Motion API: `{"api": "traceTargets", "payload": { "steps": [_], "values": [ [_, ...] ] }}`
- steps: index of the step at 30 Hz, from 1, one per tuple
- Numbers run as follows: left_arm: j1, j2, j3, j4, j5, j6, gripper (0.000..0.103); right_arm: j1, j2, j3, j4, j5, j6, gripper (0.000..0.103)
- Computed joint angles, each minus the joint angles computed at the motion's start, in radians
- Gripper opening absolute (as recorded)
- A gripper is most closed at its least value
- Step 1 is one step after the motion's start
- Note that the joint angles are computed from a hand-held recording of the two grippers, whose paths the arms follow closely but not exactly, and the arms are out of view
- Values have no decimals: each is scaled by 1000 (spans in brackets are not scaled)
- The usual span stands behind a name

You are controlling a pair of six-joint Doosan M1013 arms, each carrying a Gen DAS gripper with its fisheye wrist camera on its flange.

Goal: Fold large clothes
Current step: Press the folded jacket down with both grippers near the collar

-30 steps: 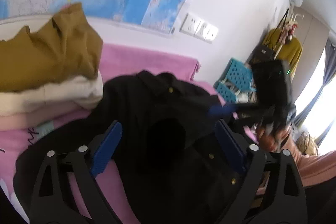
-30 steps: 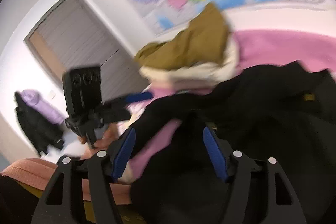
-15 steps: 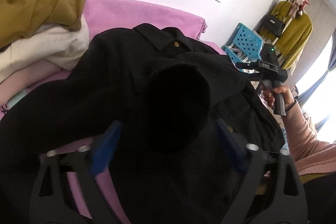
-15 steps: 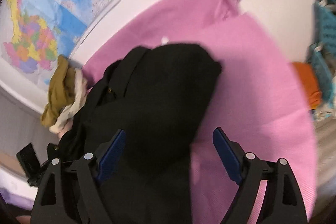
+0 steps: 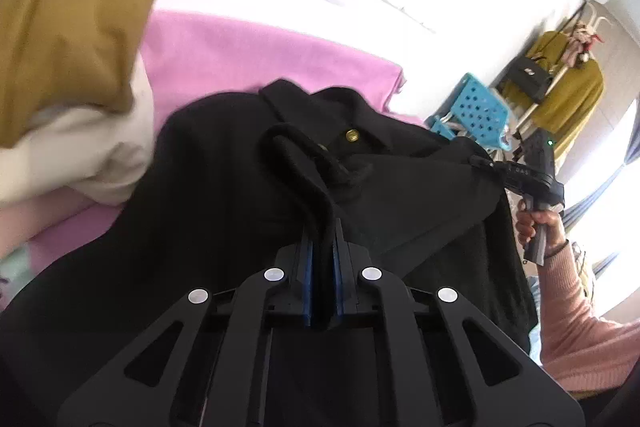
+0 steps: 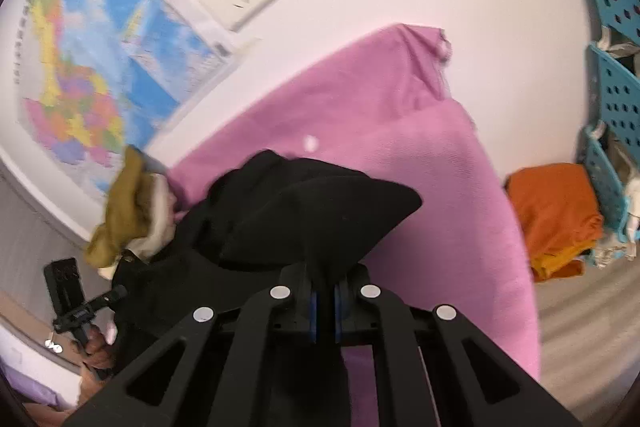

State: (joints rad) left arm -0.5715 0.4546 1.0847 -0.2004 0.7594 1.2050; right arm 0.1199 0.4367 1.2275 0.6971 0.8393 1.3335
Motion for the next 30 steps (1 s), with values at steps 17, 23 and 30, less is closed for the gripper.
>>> {"api": "traceTargets", "payload": {
  "steps": [17, 23, 30],
  "values": [
    [19, 60, -73, -25, 121, 19, 72, 80, 59, -128, -348, 44, 60, 62],
    [3, 80, -111, 104, 198, -60, 21, 132, 130, -231, -522, 152, 55, 15],
    [19, 3, -5, 103, -4, -97, 6, 86, 63, -141, -285, -61, 16, 7]
  ]
}}
